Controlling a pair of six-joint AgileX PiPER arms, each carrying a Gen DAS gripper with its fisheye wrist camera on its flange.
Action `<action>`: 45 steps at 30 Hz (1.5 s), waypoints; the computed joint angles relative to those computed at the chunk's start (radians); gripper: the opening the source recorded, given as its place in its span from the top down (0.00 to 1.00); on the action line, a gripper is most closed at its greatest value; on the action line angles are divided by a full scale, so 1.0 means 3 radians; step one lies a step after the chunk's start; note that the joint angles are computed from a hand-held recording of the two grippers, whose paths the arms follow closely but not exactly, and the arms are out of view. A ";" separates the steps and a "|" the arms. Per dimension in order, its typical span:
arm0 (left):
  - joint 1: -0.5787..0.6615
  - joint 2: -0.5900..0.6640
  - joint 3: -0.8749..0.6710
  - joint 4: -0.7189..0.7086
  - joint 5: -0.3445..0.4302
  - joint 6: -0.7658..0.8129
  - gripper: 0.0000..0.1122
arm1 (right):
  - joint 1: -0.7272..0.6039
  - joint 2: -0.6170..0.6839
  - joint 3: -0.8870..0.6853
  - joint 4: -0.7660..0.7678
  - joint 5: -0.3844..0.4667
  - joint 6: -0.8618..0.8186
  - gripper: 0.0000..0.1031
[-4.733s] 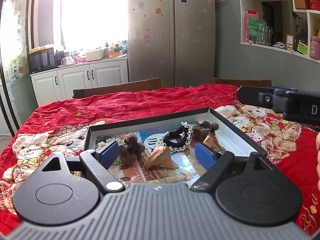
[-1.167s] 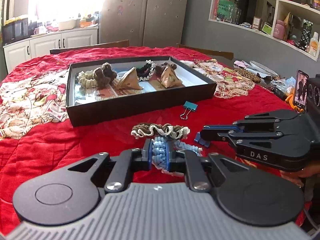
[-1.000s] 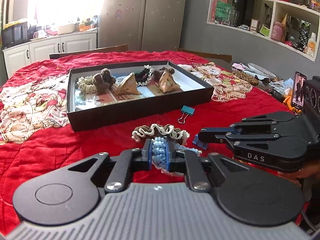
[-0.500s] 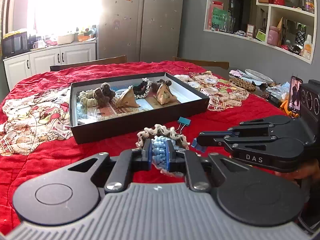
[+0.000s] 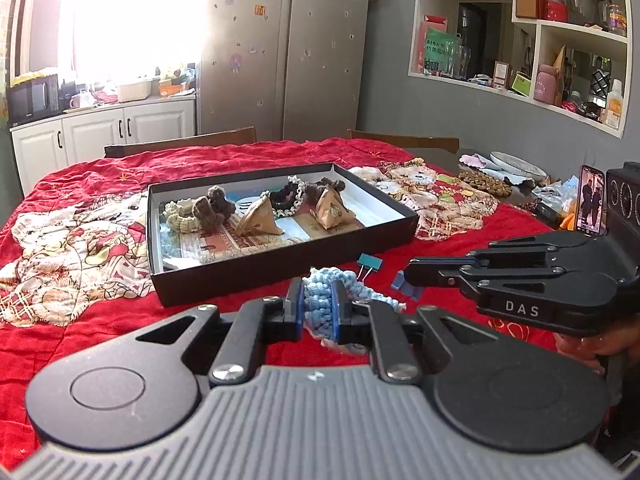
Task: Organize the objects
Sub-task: 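Lift the held bracelet and binder clip off the quilt with both tools, then carry the bracelet and binder clip over the black tray with both tools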
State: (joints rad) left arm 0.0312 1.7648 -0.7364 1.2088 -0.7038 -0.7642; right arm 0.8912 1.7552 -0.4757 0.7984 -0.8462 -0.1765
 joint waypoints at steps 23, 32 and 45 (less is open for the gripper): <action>-0.0081 0.0130 -0.0504 -0.0217 0.0207 -0.0112 0.86 | -0.0385 -0.0330 -0.0303 -0.0013 0.0366 -0.0522 0.99; -0.0180 0.0448 -0.1081 -0.0315 0.0572 -0.0354 0.86 | -0.0713 -0.0171 -0.0749 -0.0155 0.0673 -0.0687 0.99; -0.0376 0.1141 -0.1892 -0.0545 0.1067 -0.0576 0.86 | -0.1084 0.0500 -0.1494 -0.0555 0.0837 -0.0445 0.99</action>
State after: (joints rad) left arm -0.0815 2.1070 -1.3040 1.0454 -0.3837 -0.9371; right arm 0.5661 1.9051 -0.9241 0.6320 -0.5950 -0.3101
